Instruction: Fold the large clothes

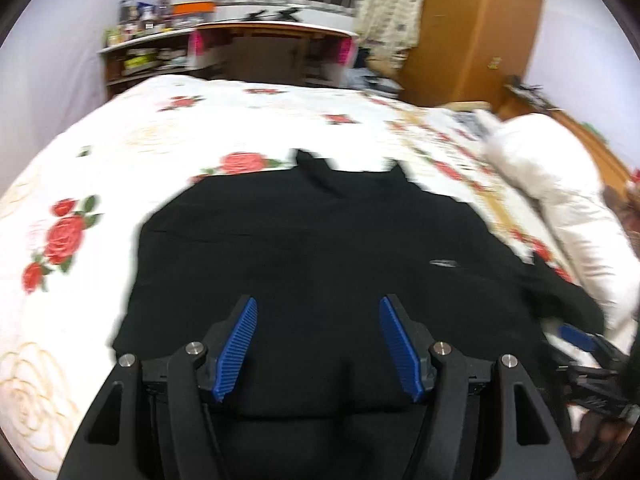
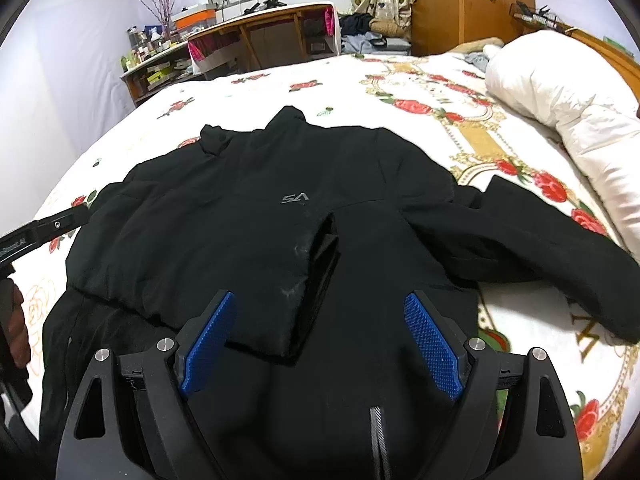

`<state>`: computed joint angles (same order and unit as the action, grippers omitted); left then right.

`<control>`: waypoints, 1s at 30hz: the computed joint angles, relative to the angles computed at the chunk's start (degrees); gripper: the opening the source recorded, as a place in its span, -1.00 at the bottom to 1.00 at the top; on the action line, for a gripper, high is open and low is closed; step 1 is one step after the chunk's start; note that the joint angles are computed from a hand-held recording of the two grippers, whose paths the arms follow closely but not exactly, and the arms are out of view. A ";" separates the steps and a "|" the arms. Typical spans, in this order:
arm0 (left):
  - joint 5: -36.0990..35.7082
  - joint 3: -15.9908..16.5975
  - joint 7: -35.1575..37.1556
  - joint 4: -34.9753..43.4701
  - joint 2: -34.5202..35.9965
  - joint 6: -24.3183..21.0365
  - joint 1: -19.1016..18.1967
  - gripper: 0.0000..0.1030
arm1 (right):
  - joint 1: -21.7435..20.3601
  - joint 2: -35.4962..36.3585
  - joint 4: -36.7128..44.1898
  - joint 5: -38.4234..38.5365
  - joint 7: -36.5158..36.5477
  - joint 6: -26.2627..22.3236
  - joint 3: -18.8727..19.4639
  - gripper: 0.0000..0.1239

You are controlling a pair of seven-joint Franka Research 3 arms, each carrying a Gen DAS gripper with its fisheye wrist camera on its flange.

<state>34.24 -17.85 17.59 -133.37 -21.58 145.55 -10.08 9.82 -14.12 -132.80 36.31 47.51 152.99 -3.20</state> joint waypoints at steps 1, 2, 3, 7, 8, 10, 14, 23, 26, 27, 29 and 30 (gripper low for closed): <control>0.30 0.34 -0.12 -0.78 -0.48 -0.72 0.54 0.28 | 0.18 1.04 0.93 0.53 0.05 -0.85 -0.23 0.40; 0.47 0.60 -0.22 -1.47 -0.89 -1.59 1.01 0.28 | 0.16 2.12 1.86 0.71 0.56 -1.60 -0.17 0.40; 0.58 0.88 -0.42 -2.19 -1.23 -2.24 1.47 0.28 | 0.23 3.39 2.93 1.28 0.86 -2.39 -0.12 0.40; -0.18 2.53 -0.57 -4.97 -1.98 -3.58 2.95 0.28 | -0.21 8.55 7.21 2.07 3.76 -5.55 0.94 0.40; -0.60 2.97 -0.43 -5.94 -2.36 -3.56 3.11 0.28 | -0.27 9.84 8.26 2.21 4.37 -6.30 1.31 0.38; -1.32 3.51 -0.13 -6.98 -2.17 -3.21 3.46 0.28 | -0.36 11.23 9.66 3.52 3.49 -8.02 1.83 0.15; -1.38 3.33 -0.25 -7.51 -1.99 -2.11 4.11 0.28 | -0.42 12.30 11.74 2.76 2.56 -8.77 2.92 -0.78; 1.03 2.78 -2.16 -4.08 3.94 0.97 5.38 0.49 | -2.07 21.65 23.49 -5.35 8.37 -5.60 2.94 -0.85; 1.29 3.10 -1.17 -3.33 4.50 0.60 4.49 0.55 | -1.91 23.80 23.73 -12.02 12.40 -3.71 2.54 -0.88; 0.78 3.69 -0.65 -4.04 3.61 1.98 4.13 0.55 | -2.46 23.97 23.83 -12.24 13.27 -4.28 2.45 -0.88; 1.59 3.99 -1.71 -5.72 0.96 4.31 4.91 0.55 | -3.95 23.90 24.13 -11.05 14.50 -6.24 2.38 -0.88; 3.16 3.42 -3.48 -6.28 -0.57 4.46 6.22 0.55 | -4.65 23.00 23.51 -9.63 14.36 -5.86 2.48 -0.88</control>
